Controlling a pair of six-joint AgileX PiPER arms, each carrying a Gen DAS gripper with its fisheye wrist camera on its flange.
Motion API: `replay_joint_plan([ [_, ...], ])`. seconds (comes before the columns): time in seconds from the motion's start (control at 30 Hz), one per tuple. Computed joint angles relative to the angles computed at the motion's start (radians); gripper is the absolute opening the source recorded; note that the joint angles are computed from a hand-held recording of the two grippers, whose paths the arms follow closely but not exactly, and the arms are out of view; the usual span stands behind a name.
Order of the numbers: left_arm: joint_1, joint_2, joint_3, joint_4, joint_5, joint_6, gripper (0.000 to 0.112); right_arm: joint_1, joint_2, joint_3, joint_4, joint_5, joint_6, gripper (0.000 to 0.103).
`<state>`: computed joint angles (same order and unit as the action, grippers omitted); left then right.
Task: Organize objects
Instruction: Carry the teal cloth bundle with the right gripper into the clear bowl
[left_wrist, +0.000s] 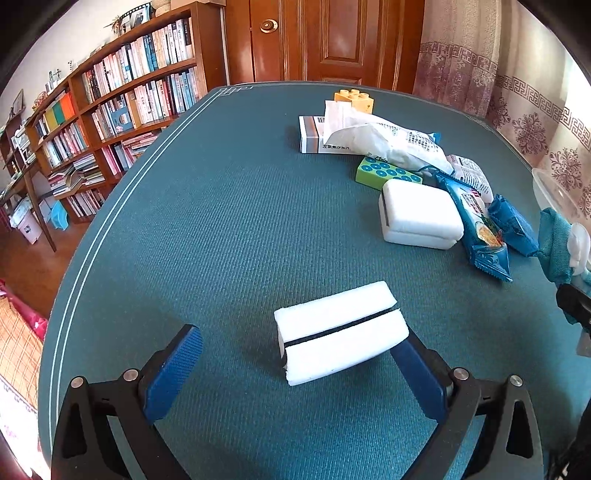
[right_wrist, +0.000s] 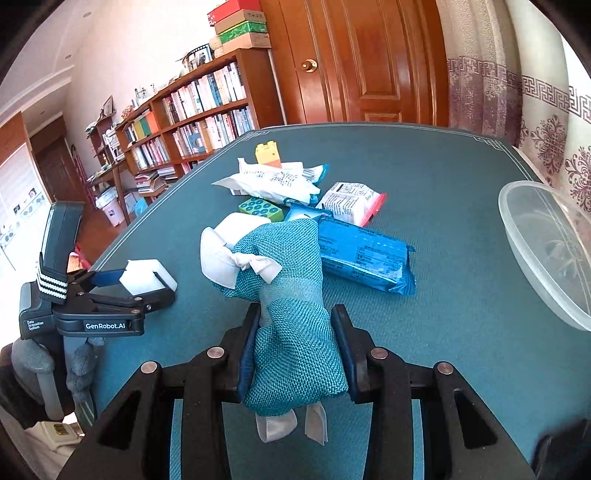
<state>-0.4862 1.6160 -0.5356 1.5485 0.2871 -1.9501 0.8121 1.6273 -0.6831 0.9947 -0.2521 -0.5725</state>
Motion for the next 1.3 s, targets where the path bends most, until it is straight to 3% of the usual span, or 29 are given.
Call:
replay_joint_plan([
  [0.2,-0.026,0.016,-0.012,-0.035,0.032,0.006,0.100,-0.033,-0.048,0.042,-0.016,-0.028,0.044,0.039],
  [0.63,-0.087,0.021,-0.044,-0.130,0.061,0.120,0.057,-0.094,-0.081,0.088,-0.135,-0.030,0.181,0.039],
  [1.0,-0.110,-0.017,-0.032,-0.071,0.056,0.083,0.055,-0.083,-0.067,0.097,-0.162,-0.047,0.224,0.039],
  [1.3,-0.139,-0.019,-0.058,-0.116,0.062,0.139,0.055,-0.088,-0.074,0.112,-0.170,-0.059,0.245,0.039],
])
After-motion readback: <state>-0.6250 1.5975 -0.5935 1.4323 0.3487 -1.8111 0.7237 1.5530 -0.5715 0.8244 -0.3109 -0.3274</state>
